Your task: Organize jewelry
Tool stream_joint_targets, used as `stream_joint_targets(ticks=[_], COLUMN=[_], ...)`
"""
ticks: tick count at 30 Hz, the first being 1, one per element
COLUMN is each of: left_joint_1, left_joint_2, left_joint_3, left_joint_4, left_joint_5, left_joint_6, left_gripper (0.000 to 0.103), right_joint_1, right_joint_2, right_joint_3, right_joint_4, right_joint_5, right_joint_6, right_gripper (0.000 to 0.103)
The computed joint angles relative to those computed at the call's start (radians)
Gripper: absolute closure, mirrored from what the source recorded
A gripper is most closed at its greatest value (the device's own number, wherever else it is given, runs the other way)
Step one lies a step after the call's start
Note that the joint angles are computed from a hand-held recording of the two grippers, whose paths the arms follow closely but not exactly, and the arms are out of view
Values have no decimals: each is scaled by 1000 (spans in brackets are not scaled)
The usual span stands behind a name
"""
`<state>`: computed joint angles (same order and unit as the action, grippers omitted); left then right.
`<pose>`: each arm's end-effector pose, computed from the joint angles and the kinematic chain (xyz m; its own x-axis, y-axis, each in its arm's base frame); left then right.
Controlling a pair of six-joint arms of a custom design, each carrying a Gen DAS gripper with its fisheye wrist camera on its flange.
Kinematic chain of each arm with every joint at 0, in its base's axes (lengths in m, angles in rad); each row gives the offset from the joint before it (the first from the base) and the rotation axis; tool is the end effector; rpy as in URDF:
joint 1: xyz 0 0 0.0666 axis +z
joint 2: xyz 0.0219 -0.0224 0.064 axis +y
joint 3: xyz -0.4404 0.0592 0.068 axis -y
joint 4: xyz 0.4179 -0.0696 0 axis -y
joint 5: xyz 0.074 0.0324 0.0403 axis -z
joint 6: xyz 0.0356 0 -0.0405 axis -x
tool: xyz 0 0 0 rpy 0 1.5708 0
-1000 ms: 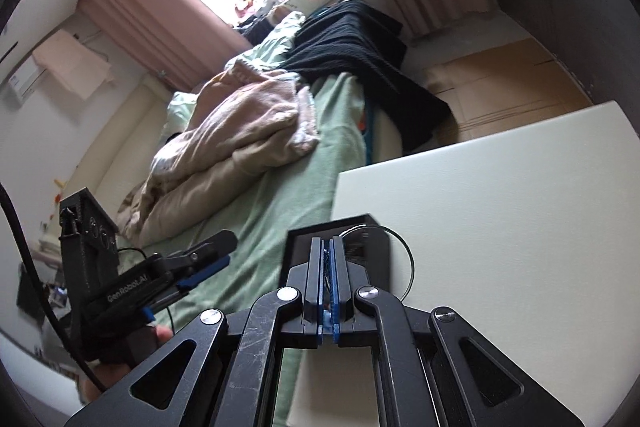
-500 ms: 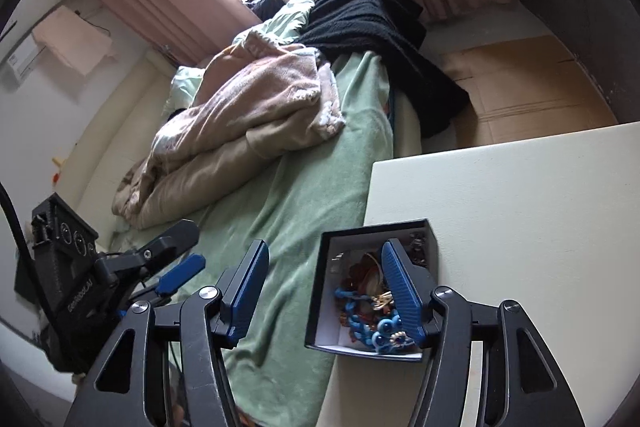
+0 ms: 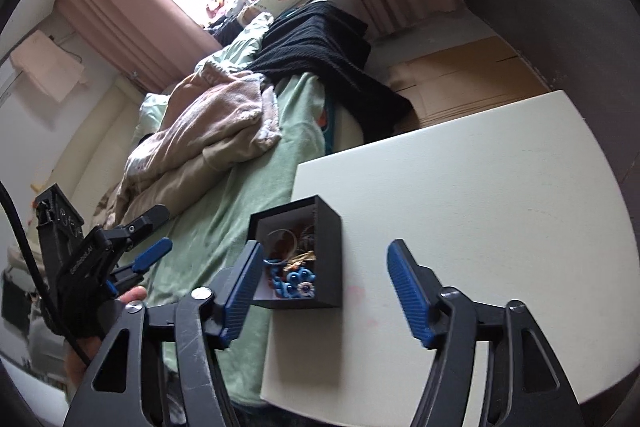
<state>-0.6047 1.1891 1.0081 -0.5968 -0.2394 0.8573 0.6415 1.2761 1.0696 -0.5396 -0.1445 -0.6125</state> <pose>0.3413 -0.2261 0.4131 -0.6903 -0.4158 -0.5921 -0.1660 0.8876 -0.4298 0.3562 0.2720 0.4118 -0.8341 0.0871 -0.5447 -0.2412 0.8305 0.5022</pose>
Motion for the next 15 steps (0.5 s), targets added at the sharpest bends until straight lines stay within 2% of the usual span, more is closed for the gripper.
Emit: stream_joint_targets(ticks=[3, 7, 10, 15], left_joint_1=[-41, -83, -135, -214], left_joint_2=[24, 48, 63, 74], left_joint_3=[14, 33, 50, 77], left_joint_4=[-15, -21, -51, -80], left_joint_5=[-48, -33, -107, -209], left_joint_6=[-30, -61, -86, -107], left_gripper=[7, 6, 6, 3], right_joint_1=[-27, -52, -58, -63], right_joint_2=[-46, -76, -94, -128], right_joint_3=[-49, -58, -64, -86], right_joint_4=[48, -4, -31, -79], right_joint_5=[-1, 34, 48, 83], right_joint_6=[-10, -3, 22, 87], right_gripper=[27, 21, 12, 9])
